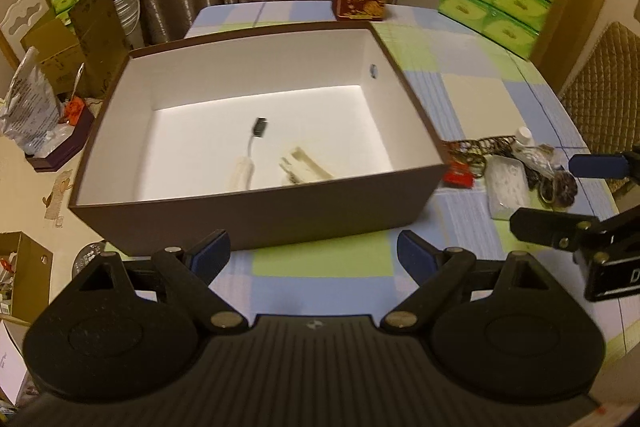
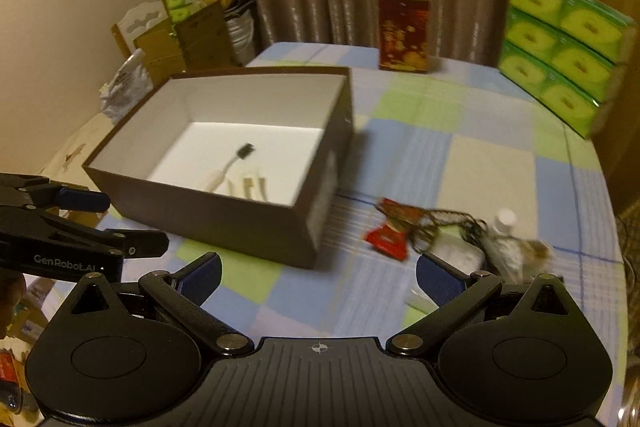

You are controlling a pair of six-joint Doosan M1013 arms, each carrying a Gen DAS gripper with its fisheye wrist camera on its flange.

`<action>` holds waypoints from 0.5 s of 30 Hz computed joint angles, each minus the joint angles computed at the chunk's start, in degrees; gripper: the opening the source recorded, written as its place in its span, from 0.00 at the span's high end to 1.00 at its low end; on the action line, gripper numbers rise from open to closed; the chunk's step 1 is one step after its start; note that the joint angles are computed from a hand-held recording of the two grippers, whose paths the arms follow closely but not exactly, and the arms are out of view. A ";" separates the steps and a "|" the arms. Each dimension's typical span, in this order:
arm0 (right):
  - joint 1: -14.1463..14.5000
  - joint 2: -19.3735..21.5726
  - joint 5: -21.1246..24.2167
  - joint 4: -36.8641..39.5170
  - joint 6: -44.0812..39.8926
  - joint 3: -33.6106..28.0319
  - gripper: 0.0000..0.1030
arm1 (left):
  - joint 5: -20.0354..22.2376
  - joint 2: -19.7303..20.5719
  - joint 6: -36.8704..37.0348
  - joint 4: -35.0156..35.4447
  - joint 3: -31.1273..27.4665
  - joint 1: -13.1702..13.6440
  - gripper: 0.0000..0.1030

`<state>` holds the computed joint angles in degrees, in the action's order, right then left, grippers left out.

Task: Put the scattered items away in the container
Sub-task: 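Move both grippers back from the box to the remaining items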

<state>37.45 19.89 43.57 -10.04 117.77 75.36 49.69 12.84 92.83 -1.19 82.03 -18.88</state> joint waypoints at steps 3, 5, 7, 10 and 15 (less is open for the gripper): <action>-0.76 -1.35 -0.02 0.15 1.35 1.94 0.02 | 0.24 0.01 0.38 -0.37 0.23 -1.00 0.15; -1.25 -2.25 -0.07 -0.15 2.32 3.19 0.02 | 0.31 0.01 0.49 -0.60 0.46 -1.72 0.15; -1.69 -3.06 -0.13 -1.03 3.60 4.36 0.02 | 0.34 0.06 1.02 -1.11 0.60 -2.27 0.15; -2.40 -4.07 -0.02 -2.76 5.68 5.85 0.02 | 0.65 0.34 2.04 -2.10 0.59 -3.14 0.15; -3.45 -5.22 1.11 -6.84 9.13 8.04 0.02 | 0.91 1.05 4.10 -4.00 0.36 -4.56 0.15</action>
<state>34.01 14.67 44.68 -16.88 126.90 83.40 50.61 13.88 96.93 -5.20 82.39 -23.44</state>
